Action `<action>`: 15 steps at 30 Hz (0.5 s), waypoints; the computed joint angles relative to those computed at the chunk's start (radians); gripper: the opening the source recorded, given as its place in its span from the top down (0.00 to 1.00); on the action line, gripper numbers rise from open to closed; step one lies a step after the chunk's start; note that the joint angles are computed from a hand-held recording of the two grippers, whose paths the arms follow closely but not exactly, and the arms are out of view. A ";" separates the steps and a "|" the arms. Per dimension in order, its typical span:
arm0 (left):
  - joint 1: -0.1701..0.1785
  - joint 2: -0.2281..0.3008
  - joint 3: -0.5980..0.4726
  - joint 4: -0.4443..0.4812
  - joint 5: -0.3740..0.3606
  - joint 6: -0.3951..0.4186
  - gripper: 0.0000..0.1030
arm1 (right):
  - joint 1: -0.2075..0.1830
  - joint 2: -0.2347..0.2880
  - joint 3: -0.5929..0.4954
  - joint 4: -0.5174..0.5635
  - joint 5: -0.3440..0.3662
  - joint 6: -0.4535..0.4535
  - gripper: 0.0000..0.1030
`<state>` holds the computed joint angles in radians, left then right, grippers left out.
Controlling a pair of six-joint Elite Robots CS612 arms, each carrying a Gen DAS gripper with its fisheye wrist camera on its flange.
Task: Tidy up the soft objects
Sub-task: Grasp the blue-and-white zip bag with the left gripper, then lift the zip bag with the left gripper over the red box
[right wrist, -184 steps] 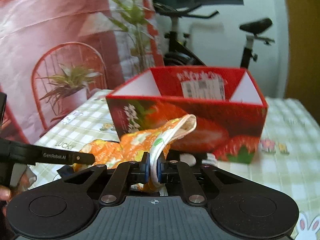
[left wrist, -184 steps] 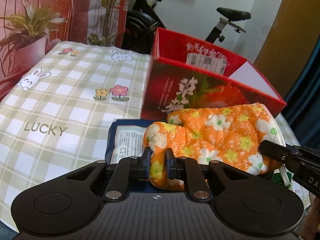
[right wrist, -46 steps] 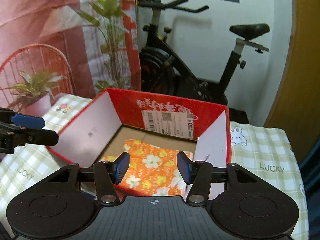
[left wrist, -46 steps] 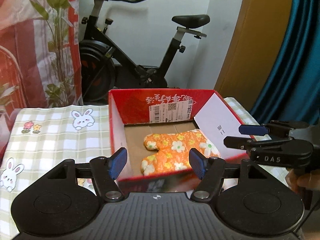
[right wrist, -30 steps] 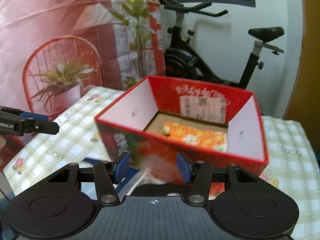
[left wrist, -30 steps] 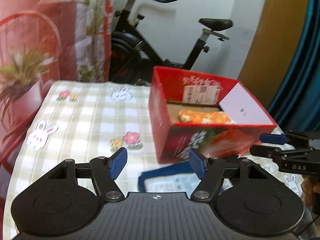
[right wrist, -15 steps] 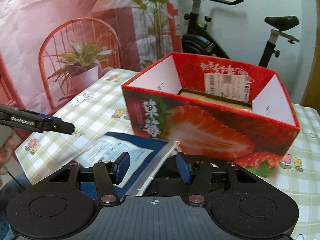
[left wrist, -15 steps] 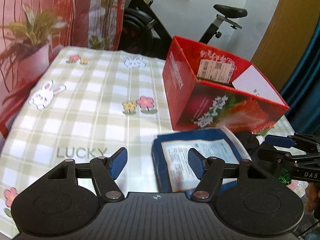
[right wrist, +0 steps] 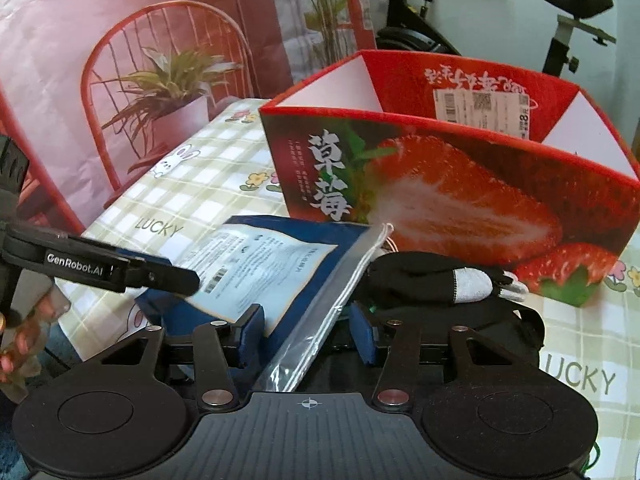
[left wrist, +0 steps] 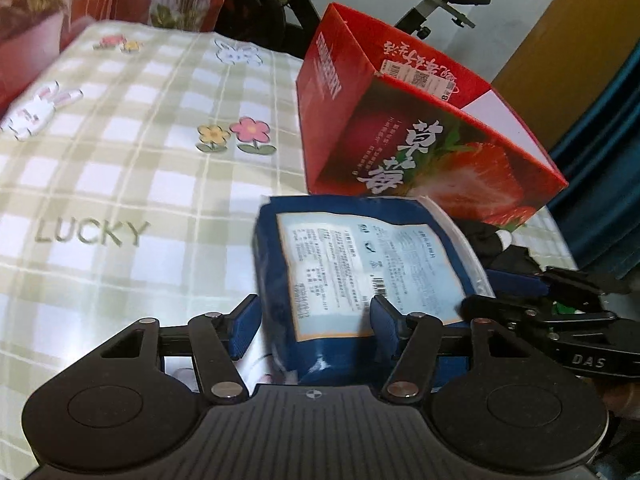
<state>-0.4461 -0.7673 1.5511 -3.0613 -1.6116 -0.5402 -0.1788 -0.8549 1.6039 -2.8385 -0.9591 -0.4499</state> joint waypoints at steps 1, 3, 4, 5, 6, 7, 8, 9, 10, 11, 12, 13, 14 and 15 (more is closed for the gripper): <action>0.001 0.004 -0.003 -0.003 -0.011 -0.003 0.39 | 0.000 0.003 -0.004 0.004 0.006 0.007 0.57; -0.001 0.008 -0.009 0.002 -0.014 -0.004 0.39 | 0.001 0.008 -0.014 0.019 0.013 0.011 0.58; -0.001 0.011 -0.013 0.004 -0.015 -0.008 0.38 | 0.003 0.010 -0.019 0.022 0.010 0.014 0.59; -0.001 0.012 -0.014 0.002 -0.017 -0.015 0.38 | 0.005 0.012 -0.023 0.027 0.012 0.021 0.61; 0.000 0.013 -0.015 0.000 -0.018 -0.025 0.38 | 0.006 0.014 -0.026 0.030 0.012 0.033 0.63; -0.001 0.013 -0.015 0.000 -0.016 -0.032 0.38 | 0.007 0.015 -0.026 0.025 0.012 0.047 0.66; -0.003 0.011 -0.014 0.001 -0.004 -0.035 0.39 | 0.007 0.015 -0.024 0.011 0.010 0.061 0.68; -0.007 0.007 -0.009 0.001 0.016 -0.035 0.45 | 0.007 0.014 -0.021 -0.003 0.007 0.063 0.77; -0.009 0.004 -0.007 0.001 0.028 -0.032 0.48 | 0.008 0.013 -0.017 -0.017 0.000 0.058 0.84; -0.010 0.002 -0.004 -0.007 0.033 -0.032 0.52 | 0.007 0.011 -0.013 -0.028 0.003 0.049 0.86; -0.011 0.000 -0.001 -0.015 0.036 -0.034 0.56 | 0.003 0.009 -0.010 -0.034 0.015 0.050 0.88; -0.012 -0.002 0.003 -0.025 0.036 -0.035 0.57 | 0.001 0.007 -0.006 -0.042 0.028 0.053 0.91; -0.014 -0.005 0.008 -0.035 0.040 -0.037 0.59 | -0.002 0.004 -0.001 -0.049 0.040 0.053 0.92; -0.017 -0.008 0.012 -0.040 0.046 -0.036 0.61 | -0.004 0.001 0.003 -0.057 0.050 0.055 0.92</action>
